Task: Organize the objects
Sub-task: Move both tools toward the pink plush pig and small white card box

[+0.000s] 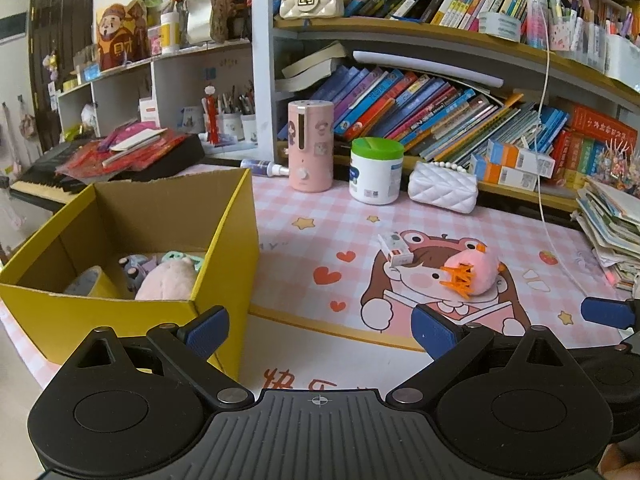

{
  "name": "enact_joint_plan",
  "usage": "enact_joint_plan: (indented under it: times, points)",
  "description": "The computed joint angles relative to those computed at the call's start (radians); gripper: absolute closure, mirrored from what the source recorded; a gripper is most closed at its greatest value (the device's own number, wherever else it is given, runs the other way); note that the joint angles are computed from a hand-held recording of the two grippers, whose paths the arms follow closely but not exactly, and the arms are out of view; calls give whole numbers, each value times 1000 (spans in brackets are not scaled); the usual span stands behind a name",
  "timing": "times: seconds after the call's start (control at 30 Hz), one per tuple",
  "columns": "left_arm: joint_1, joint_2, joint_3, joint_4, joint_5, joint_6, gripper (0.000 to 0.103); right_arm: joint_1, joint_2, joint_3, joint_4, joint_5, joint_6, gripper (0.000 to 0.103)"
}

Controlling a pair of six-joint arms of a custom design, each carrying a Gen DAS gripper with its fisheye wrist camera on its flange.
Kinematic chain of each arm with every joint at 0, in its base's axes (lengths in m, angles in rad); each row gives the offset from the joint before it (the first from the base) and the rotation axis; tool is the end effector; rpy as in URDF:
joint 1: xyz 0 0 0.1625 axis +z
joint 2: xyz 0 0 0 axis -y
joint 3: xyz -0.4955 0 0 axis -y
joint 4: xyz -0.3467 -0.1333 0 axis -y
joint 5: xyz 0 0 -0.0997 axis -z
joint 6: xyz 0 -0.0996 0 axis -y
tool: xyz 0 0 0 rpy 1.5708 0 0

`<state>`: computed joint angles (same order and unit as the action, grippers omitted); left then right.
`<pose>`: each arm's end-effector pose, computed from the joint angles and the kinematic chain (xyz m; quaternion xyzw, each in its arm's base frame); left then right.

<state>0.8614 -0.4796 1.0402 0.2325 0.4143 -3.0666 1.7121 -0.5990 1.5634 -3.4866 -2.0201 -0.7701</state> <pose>-0.2793 -0.6700 0.1083 0.1047 0.7953 -0.4594 0.3815 0.1930 -0.7177 0.1861 0.2898 -0.8231 0.3633 0.3264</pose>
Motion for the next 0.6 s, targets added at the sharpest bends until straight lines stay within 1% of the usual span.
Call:
enact_joint_plan:
  times: [0.2, 0.43, 0.6]
  points:
    - [-1, 19, -27, 19, -6, -4, 4, -17, -8, -8, 34, 26, 7, 5]
    - [0, 41, -67, 41, -34, -22, 4, -36, 1, -48, 86, 33, 17, 5]
    - [1, 38, -74, -17, -65, 23, 4, -54, 23, -118, 136, 47, 12, 5]
